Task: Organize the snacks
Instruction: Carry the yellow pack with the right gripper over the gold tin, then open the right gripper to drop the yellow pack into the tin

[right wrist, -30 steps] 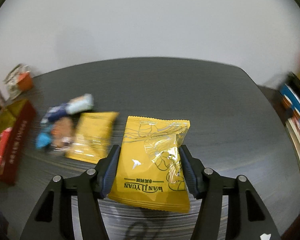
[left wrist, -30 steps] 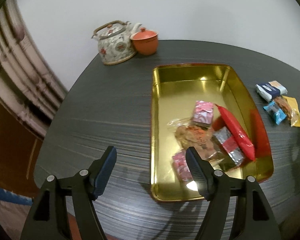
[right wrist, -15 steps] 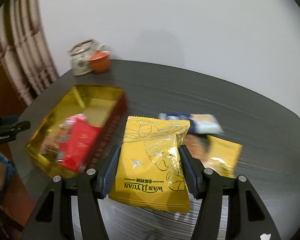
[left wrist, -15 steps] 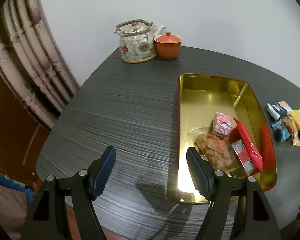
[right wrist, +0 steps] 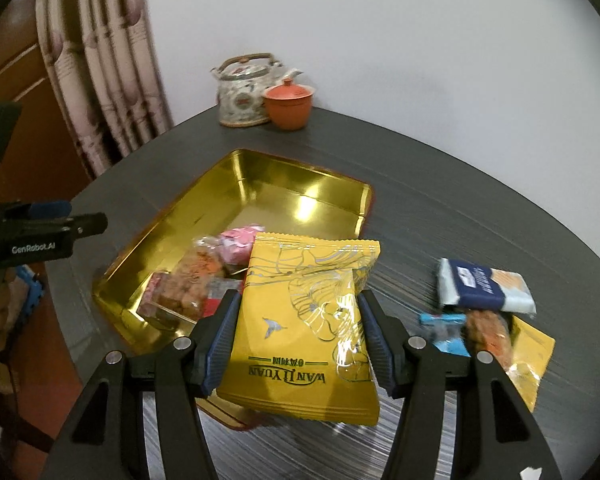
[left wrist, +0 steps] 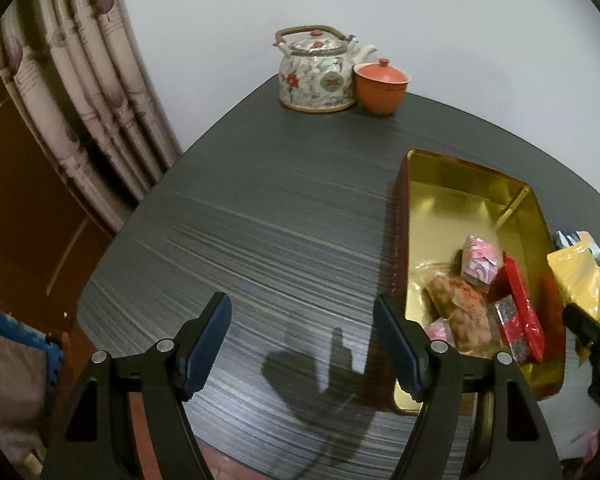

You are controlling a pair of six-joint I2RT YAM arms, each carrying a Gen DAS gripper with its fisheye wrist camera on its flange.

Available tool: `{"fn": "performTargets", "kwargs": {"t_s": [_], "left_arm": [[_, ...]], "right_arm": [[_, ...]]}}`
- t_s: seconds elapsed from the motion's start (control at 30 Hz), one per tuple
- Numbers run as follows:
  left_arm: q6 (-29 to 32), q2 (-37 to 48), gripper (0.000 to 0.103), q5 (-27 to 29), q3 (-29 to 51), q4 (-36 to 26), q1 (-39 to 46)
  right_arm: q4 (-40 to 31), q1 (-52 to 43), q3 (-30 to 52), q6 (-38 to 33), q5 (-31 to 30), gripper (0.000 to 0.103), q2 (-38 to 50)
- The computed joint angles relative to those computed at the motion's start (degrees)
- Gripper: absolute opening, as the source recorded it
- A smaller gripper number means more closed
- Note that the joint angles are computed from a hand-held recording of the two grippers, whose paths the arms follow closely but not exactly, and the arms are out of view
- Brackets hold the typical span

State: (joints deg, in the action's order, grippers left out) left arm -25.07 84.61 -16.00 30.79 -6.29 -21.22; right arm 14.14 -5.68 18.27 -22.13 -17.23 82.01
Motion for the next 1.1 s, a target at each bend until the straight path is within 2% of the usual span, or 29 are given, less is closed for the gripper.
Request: {"fn": "performTargets", "kwargs": {"t_s": [0.27,0.73,1.1], "left_arm": [[-0.85,0.73,0.074,0.10,0.00,-0.17,0.99],[-0.82,1.87,0.074,0.73,0.23,0.23,1.05],[-0.97,2.96,0.074,0.50,0.98,0.04,-0.01]], "right_arm": [[1.25,5.56,1.66,1.11,3.25,0.055,3.93],[7.59,13.59,3.73,3.08,9.03,0.055,13.29],[6.49,13.76,3.38,3.66,8.23,0.061,12.55]]}}
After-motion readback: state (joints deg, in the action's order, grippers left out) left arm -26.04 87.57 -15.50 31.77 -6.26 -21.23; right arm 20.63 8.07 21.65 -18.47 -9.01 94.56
